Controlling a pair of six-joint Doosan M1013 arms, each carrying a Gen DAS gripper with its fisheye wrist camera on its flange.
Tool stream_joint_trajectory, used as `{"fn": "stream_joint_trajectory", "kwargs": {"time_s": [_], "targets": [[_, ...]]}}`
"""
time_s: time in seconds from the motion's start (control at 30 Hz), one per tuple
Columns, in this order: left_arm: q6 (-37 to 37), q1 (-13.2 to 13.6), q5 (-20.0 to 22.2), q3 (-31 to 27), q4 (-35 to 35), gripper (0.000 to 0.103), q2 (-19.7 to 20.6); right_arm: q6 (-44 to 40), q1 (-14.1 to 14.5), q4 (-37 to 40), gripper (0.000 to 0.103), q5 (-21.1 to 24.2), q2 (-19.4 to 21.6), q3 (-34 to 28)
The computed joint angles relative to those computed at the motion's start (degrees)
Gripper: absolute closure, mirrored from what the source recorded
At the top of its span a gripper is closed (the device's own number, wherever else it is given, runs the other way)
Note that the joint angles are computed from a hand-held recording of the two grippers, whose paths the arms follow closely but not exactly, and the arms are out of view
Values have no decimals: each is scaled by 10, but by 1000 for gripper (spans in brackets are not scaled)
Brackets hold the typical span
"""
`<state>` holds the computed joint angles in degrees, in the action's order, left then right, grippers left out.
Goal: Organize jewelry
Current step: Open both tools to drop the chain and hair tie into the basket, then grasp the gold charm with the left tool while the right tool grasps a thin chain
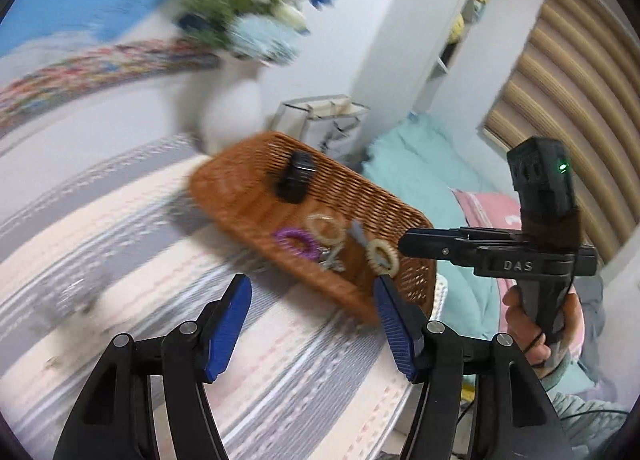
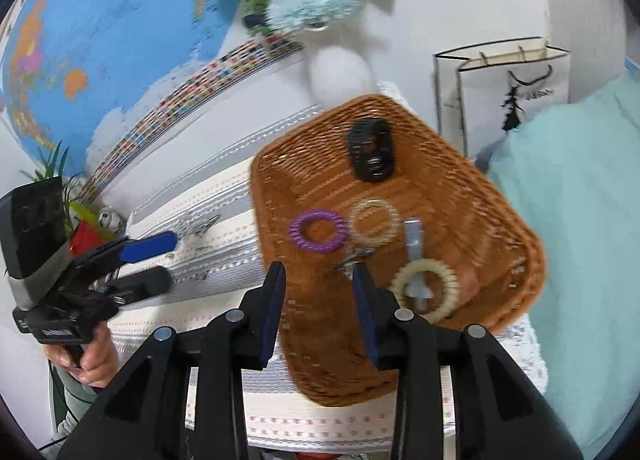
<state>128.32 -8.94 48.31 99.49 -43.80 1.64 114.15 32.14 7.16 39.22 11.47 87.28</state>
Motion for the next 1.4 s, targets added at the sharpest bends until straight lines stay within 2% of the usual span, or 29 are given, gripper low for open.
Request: {"fn": "stream_joint_trajectory", "kwargs": {"time_s": [0.13,0.27,0.4,0.5,0.63,0.73,0.9,1.03,1.27,1.4], "targets": [[-13,40,-35,29,3,29,-39,-20,16,9,65,4,13,-20],[-44,78,-85,56,34,28,-76,-60,33,37,65,2,28,-42],[-62,114,-131,83,63,28,-104,-83,55,31,64,15,50,-76],[-63,140,-135,94,58,28,-110,-95,71,19,61,33,70,-105],[9,178,-124,110,-13,28,-110,-100,90,-4,61,54,95,-140],[17,179,-140,120,-8,28,-109,-97,106,-35,61,67,114,-165],[-30,177,-128,114,35,28,-87,-93,113,-33,61,81,138,-196],[-42,169,-110,109,61,28,-67,-85,107,-18,61,86,154,-212],[-54,149,-107,112,112,29,-45,-80,102,-31,61,105,181,-234],[-54,146,-109,114,116,36,-34,-76,97,-33,61,111,195,-244]]}}
